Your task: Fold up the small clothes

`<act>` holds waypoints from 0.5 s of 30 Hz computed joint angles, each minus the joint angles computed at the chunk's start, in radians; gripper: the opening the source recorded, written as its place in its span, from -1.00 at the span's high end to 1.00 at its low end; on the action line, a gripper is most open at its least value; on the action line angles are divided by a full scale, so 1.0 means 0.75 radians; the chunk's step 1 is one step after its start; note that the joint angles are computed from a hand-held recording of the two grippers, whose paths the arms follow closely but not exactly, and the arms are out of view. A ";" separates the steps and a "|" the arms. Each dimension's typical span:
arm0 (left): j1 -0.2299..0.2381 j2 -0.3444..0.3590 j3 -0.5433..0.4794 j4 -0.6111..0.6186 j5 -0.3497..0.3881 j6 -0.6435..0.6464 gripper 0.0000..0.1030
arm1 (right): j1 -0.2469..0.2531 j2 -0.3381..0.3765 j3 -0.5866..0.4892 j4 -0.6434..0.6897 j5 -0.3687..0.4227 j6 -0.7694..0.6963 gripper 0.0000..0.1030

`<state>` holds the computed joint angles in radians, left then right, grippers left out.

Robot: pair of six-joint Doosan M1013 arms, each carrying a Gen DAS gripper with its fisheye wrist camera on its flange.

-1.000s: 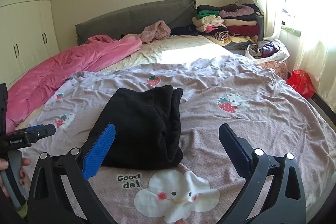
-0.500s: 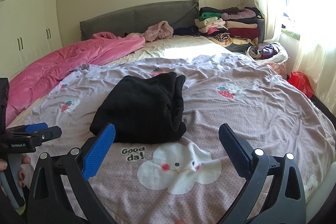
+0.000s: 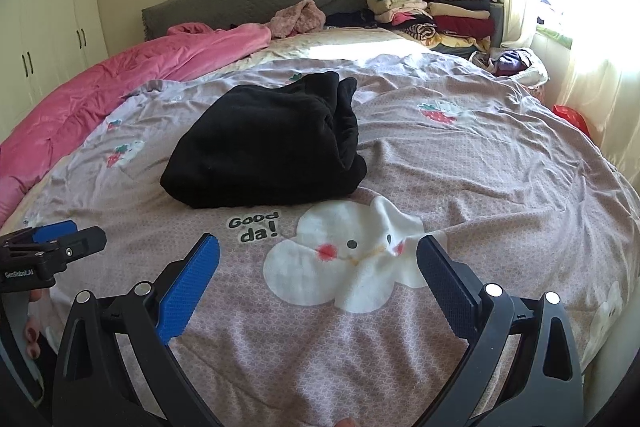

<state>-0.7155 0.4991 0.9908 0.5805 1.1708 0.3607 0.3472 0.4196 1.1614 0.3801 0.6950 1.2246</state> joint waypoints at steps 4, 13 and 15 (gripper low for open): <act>-0.001 0.003 -0.008 0.009 0.023 -0.002 -0.82 | 0.000 -0.003 0.003 0.009 -0.005 -0.011 -0.91; -0.003 -0.012 0.010 0.027 0.013 -0.031 -0.82 | 0.000 0.000 -0.003 0.003 0.010 -0.009 -0.91; -0.002 -0.014 0.014 0.027 0.013 -0.037 -0.82 | 0.000 0.001 -0.004 0.006 0.015 -0.012 -0.91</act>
